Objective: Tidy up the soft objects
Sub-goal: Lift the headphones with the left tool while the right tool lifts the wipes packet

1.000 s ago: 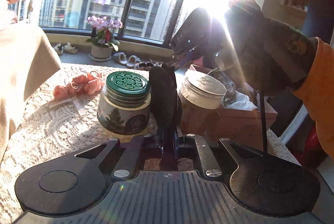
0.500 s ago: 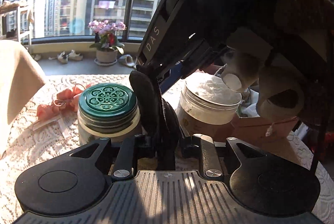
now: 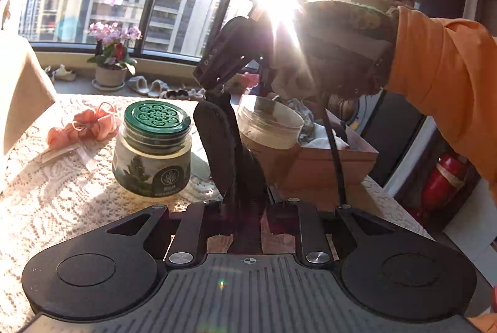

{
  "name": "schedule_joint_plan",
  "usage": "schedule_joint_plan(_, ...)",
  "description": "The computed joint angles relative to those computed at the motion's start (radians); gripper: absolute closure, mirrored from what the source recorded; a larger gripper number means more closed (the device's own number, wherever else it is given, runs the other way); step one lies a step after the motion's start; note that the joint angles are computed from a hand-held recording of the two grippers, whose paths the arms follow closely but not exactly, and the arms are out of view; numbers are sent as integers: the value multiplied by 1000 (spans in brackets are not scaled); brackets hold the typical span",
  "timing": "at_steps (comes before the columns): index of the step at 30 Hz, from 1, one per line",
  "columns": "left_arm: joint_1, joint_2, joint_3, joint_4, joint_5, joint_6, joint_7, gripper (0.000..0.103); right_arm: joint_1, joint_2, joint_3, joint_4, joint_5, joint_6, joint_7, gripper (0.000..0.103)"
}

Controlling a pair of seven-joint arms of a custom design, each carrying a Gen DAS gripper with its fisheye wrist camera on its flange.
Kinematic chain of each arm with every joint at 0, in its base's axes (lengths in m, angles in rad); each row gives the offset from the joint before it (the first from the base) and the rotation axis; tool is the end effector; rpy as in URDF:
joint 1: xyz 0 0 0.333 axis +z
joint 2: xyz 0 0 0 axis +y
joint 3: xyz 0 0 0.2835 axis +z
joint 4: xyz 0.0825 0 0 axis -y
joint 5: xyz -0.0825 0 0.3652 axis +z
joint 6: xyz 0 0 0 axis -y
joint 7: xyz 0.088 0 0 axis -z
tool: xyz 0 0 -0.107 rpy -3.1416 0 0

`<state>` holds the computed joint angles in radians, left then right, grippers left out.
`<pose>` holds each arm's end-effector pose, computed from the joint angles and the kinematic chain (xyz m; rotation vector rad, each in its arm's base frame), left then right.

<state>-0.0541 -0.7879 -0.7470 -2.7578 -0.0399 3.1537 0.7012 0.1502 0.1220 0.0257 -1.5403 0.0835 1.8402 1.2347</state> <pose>0.2656 -0.2963 0.4894 -1.6524 1.6721 -1.3100 0.5830 0.1095 0.5637 -2.5423 1.5141 -0.1188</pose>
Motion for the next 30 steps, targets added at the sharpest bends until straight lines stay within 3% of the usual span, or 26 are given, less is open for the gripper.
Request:
schedule_joint_plan(4, -117, -123, 105, -89, -10, -47, 33, 81, 20, 85, 9, 134, -38, -173, 56, 37)
schedule_joint_plan(6, -135, -183, 138, -111, -9, -89, 49, 81, 30, 146, 10, 215, -65, -241, 106, 37)
schedule_joint_plan(10, -61, -287, 130, -123, 13, -174, 25, 81, 46, 266, 12, 354, -105, -362, 163, 37)
schedule_joint_plan(12, -27, -305, 126, -128, 17, -184, -5, 80, 46, 312, 15, 418, -97, -412, 180, 32)
schedule_joint_plan(17, 29, -269, 129, -136, 11, -171, -85, 80, 42, 432, 16, 614, -76, -526, 223, 31)
schedule_joint_plan(22, 19, -213, 154, -133, 18, -153, -92, 80, 32, 485, 13, 713, -44, -531, 312, 31)
schedule_joint_plan(26, 31, -174, 163, -126, 15, -145, -101, 80, 45, 444, 25, 654, -48, -424, 293, 31)
schedule_joint_plan(30, 30, -163, 177, -127, 9, -149, -112, 80, 67, 464, 24, 682, -68, -413, 291, 31)
